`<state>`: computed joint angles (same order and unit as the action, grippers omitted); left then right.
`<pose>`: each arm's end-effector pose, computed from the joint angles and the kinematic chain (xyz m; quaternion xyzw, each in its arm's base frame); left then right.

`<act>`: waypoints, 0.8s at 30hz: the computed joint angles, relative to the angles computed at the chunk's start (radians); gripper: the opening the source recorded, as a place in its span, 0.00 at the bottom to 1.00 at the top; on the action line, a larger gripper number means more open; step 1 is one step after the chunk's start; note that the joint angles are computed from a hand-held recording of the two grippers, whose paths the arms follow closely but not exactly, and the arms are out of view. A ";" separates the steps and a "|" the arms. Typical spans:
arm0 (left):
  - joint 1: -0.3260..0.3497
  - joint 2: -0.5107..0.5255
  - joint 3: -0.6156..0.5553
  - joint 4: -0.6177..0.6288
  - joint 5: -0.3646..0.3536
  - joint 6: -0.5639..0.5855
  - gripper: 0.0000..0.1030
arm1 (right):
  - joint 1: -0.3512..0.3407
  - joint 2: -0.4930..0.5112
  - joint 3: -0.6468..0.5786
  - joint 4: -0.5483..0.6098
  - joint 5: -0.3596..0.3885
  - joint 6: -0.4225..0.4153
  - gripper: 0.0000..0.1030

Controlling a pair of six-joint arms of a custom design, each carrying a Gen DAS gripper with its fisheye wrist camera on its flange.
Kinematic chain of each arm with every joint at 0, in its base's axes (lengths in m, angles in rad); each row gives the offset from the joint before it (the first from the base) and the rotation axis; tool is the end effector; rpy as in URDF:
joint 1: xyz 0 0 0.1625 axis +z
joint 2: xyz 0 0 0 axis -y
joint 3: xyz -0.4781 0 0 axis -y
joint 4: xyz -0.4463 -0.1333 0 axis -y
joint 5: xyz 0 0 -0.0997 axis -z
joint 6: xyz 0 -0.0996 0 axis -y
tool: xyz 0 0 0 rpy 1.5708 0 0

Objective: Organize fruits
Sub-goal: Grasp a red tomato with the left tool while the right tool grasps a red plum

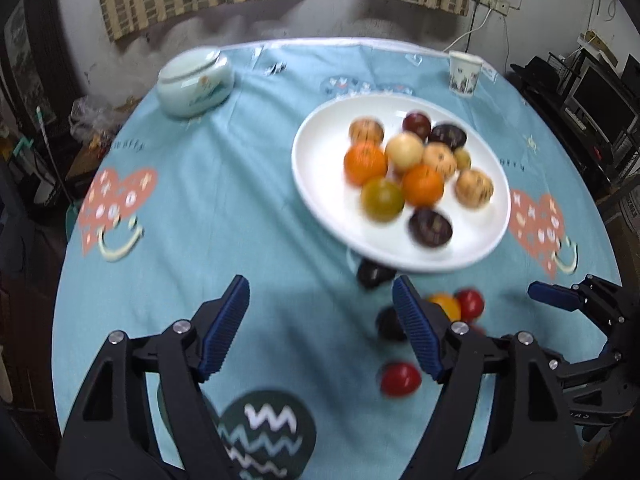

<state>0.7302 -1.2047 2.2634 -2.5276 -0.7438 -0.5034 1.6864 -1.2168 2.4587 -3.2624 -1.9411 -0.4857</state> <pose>-0.2214 -0.4755 0.1426 0.1736 0.8981 -0.2133 0.3431 0.1474 -0.4259 0.1483 0.2445 -0.9273 0.1824 0.2167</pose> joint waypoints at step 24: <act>-0.012 0.082 0.057 0.024 -0.138 -0.008 0.73 | -0.036 -0.007 0.045 0.009 0.037 0.048 0.38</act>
